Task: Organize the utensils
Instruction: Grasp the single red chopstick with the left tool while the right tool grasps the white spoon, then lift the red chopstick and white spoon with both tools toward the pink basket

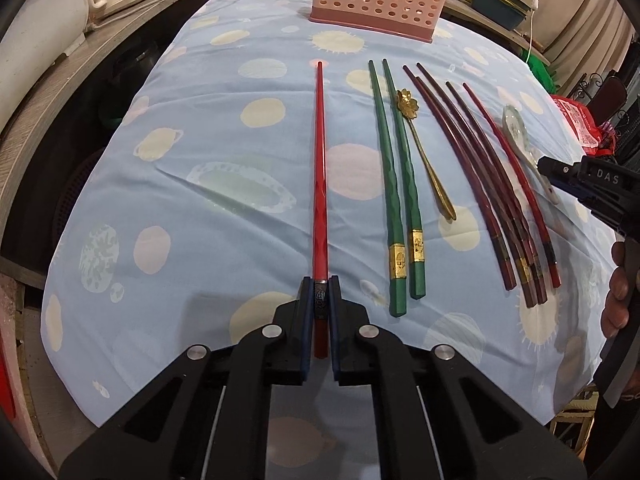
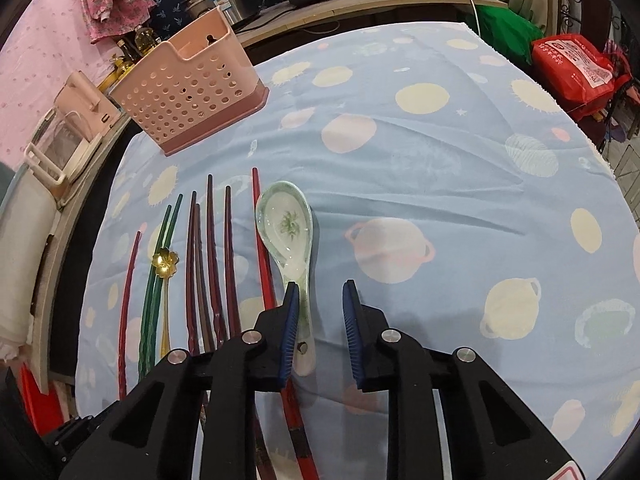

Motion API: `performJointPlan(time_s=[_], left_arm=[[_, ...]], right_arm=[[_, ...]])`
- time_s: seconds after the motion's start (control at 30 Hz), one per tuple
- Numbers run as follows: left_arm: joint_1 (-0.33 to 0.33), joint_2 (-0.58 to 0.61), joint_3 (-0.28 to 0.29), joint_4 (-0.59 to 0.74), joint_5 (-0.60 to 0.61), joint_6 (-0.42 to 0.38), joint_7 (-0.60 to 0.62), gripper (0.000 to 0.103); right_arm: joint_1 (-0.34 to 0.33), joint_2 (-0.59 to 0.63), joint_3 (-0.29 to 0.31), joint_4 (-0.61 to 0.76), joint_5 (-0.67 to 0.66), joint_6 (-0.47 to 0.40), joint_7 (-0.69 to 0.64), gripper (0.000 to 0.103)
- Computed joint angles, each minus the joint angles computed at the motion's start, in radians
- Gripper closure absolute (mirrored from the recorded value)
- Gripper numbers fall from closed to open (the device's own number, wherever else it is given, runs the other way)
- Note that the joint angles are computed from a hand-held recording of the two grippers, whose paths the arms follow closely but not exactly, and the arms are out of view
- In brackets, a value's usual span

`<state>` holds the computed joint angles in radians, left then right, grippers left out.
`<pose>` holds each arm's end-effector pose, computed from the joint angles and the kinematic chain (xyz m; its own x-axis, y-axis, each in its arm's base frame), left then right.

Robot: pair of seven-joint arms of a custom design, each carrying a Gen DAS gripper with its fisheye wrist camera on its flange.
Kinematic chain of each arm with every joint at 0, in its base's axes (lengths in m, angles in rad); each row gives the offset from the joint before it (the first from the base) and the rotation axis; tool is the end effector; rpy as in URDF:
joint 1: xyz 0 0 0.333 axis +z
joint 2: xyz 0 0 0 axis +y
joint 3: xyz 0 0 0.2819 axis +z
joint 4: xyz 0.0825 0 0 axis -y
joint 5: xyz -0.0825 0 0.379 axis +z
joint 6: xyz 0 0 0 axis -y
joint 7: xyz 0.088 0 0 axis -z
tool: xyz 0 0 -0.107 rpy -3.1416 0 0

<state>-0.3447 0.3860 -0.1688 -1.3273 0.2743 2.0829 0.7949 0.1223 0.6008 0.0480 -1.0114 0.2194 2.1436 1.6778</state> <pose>0.6171 -0.3086 0.5270 0.1743 -0.9795 0.1012 -0.8950 -0.2004 -0.3986 0.7293 0.1228 0.5396 0.0537 -0.9540 -0.2949 -0.8820 0.0932 -0.4620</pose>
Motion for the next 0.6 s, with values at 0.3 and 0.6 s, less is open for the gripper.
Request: performJointPlan(time_s=[0.3, 0.6], left_arm=[[0.0, 0.002, 0.001, 0.001, 0.0, 0.003, 0.002, 0.096], [0.002, -0.012, 0.001, -0.027, 0.006, 0.028, -0.003, 0.096]], right_arm=[[0.005, -0.031, 0.009, -0.055, 0.01, 0.001, -0.027, 0.085], [0.027, -0.066, 0.0, -0.124, -0.018, 0.042, -0.055, 0.092]])
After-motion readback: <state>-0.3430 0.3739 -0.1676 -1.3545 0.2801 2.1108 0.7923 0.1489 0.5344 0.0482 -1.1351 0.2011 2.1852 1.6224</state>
